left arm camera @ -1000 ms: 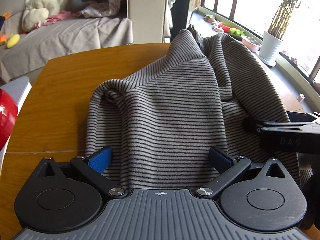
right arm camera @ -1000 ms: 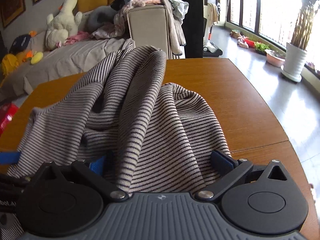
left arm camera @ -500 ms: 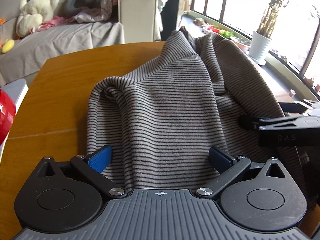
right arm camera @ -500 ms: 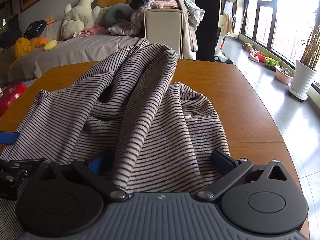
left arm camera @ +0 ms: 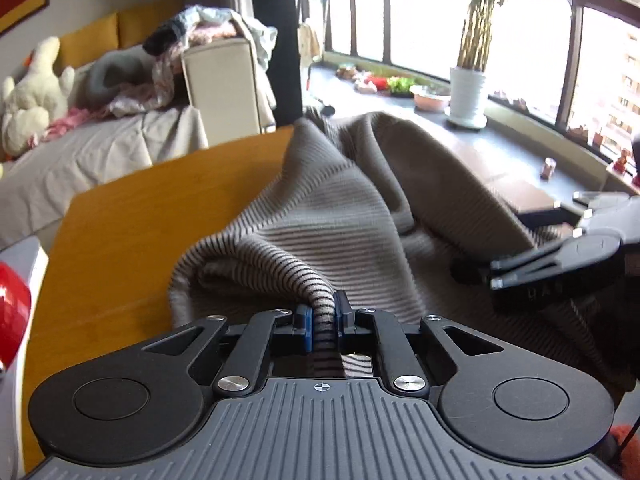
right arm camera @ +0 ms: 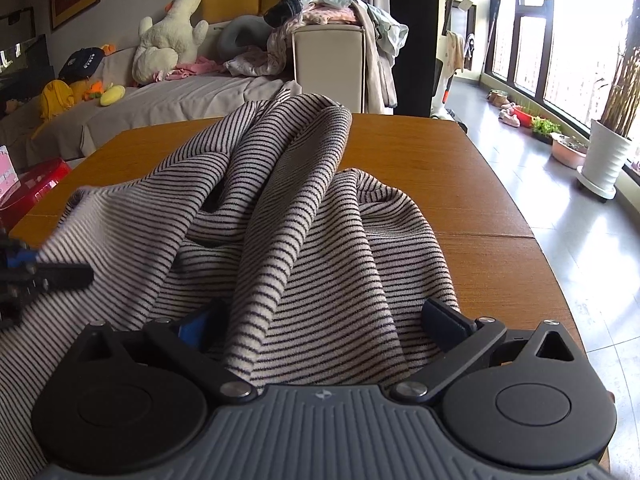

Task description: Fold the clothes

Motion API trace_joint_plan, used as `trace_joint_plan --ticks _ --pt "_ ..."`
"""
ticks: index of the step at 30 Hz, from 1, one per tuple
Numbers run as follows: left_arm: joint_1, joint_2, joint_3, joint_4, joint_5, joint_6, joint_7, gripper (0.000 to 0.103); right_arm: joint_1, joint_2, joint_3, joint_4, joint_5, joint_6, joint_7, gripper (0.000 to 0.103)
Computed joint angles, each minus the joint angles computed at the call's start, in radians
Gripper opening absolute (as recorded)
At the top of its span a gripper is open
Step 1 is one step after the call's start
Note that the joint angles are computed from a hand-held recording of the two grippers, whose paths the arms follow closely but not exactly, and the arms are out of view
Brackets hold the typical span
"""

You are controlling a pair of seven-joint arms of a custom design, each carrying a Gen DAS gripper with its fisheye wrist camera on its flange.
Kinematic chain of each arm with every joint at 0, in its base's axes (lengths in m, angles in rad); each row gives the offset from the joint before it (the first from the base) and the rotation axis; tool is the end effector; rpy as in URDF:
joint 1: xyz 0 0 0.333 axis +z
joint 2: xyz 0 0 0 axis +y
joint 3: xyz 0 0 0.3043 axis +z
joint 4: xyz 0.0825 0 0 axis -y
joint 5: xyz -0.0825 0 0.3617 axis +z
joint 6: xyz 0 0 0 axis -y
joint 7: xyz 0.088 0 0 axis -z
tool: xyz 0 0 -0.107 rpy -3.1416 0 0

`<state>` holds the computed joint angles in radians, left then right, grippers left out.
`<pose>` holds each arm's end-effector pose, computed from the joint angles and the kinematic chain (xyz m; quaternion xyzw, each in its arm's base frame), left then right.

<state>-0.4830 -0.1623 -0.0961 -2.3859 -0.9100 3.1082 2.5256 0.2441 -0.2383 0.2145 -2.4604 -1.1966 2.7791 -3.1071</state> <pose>0.4445 -0.2128 0.4675 -0.4032 0.8060 -0.3788 0.2107 0.3942 0.2428 0.4232 -0.6111 0.6742 -0.2935 0.2931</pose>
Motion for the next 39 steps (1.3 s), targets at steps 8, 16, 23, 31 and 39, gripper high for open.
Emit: trace_joint_plan --ticks 8,16,23,31,39 --pt "0.196 0.228 0.067 0.357 0.064 -0.150 -0.220 0.012 0.011 0.011 0.002 0.015 0.023 -0.028 -0.014 0.103" --pt "0.386 0.280 0.000 0.399 -0.035 -0.416 -0.198 0.025 0.054 0.018 -0.025 0.042 0.262 -0.079 -0.261 0.103" --pt "0.387 0.113 -0.051 0.291 -0.280 -0.267 0.168 0.086 0.051 0.027 -0.044 0.054 0.464 -0.050 -0.497 0.103" --pt "0.289 0.438 -0.078 0.604 0.083 -0.266 0.020 0.098 0.080 0.006 -0.086 0.054 0.752 -0.047 -0.879 0.096" --pt "0.319 0.539 -0.113 0.667 0.278 -0.295 -0.164 0.071 -0.171 -0.001 0.084 0.113 0.329 0.077 -0.416 0.068"
